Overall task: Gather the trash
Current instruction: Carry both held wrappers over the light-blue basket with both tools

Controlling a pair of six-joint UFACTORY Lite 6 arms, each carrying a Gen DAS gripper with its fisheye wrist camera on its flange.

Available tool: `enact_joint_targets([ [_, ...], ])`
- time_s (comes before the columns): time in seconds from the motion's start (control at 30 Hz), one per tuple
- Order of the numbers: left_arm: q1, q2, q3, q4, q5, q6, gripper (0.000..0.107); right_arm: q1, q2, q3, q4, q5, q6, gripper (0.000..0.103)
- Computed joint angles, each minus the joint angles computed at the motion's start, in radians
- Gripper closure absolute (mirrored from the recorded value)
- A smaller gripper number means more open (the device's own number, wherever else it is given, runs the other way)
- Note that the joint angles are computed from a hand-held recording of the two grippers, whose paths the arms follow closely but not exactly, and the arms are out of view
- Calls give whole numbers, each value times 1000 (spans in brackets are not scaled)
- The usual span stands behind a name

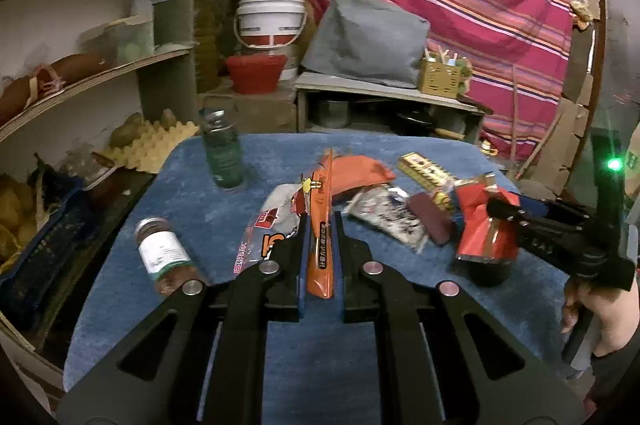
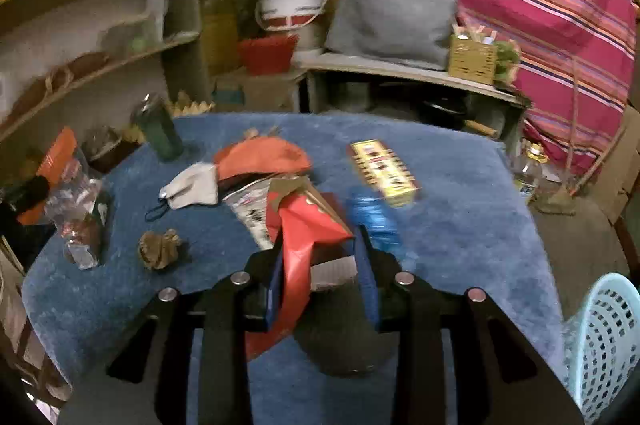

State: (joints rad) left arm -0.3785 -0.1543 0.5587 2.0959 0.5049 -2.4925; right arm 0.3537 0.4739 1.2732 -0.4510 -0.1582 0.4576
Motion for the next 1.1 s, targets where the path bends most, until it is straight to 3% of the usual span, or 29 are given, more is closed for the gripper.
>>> enact_joint_targets([
  [0.07, -60, 47, 60, -71, 17, 56, 99, -68, -52, -50, -196, -33, 181, 70],
  [0.27, -200, 182, 243, -206, 46, 148, 99, -296, -153, -151, -566, -145, 498, 70],
  [0.43, -292, 308, 418, -286, 50, 215, 99, -479, -142, -125, -826, -224, 705, 70],
  [0.83, -439, 623, 872, -499, 13, 482, 99, -794, -135, -75, -1017, -347, 803, 70],
  [0.97, -492, 803, 1132, -609, -2, 629, 98, -895, -105, -33, -1063, -353, 812, 70],
  [1.1, -545, 1046, 1491, -822, -3, 895, 98, -1001, -21, 57, -1120, -359, 831, 70],
])
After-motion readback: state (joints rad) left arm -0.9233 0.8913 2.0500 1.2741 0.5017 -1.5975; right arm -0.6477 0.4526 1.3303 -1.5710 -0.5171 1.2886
